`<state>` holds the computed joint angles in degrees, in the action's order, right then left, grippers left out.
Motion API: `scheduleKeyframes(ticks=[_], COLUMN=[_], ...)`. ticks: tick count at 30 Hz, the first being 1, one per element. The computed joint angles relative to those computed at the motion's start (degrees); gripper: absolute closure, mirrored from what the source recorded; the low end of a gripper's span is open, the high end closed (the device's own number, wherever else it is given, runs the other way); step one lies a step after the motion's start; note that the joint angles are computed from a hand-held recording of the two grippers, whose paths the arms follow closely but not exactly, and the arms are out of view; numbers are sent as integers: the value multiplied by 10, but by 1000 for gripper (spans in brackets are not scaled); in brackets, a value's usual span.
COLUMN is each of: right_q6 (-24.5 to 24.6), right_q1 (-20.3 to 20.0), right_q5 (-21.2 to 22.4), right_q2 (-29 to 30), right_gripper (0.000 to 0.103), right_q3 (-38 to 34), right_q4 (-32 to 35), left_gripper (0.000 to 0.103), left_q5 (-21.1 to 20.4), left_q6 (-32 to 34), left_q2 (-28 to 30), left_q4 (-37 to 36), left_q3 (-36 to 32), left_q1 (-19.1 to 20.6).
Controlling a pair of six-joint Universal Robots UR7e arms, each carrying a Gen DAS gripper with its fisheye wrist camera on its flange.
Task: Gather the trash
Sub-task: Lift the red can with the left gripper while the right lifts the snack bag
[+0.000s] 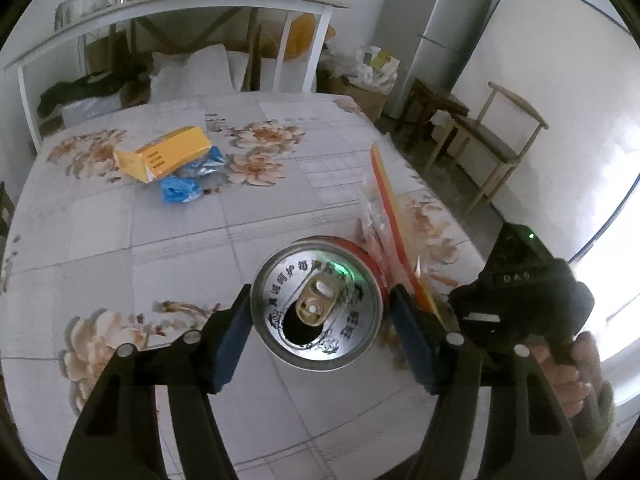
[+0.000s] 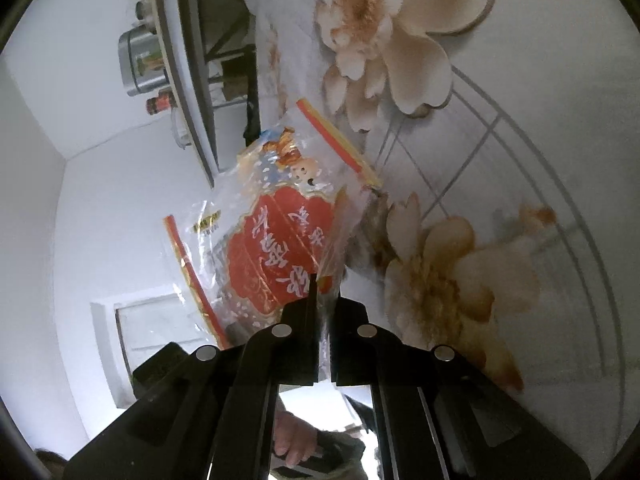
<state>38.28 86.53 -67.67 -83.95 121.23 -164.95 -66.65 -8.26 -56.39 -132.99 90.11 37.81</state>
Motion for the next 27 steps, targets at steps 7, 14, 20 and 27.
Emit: scheduleKeyframes(ticks=[7, 14, 20, 27], right_q6=[-2, -18, -57, -53], right_q1=[17, 26, 82, 89], right_q5=[-24, -89, -307, -345], right_q2=[-4, -50, -95, -104], right_gripper=[100, 100, 98, 73], right_q3=[-6, 13, 15, 45], right_q4=[2, 0, 11, 1], left_gripper=[39, 39, 39, 33], left_q5=[-2, 0, 19, 10], left_q6=[12, 14, 33, 45], left_q2=[8, -11, -38, -40], left_q4=[-14, -51, -108, -137], left_q3=[0, 33, 92, 112], left_q1=[-8, -11, -29, -31])
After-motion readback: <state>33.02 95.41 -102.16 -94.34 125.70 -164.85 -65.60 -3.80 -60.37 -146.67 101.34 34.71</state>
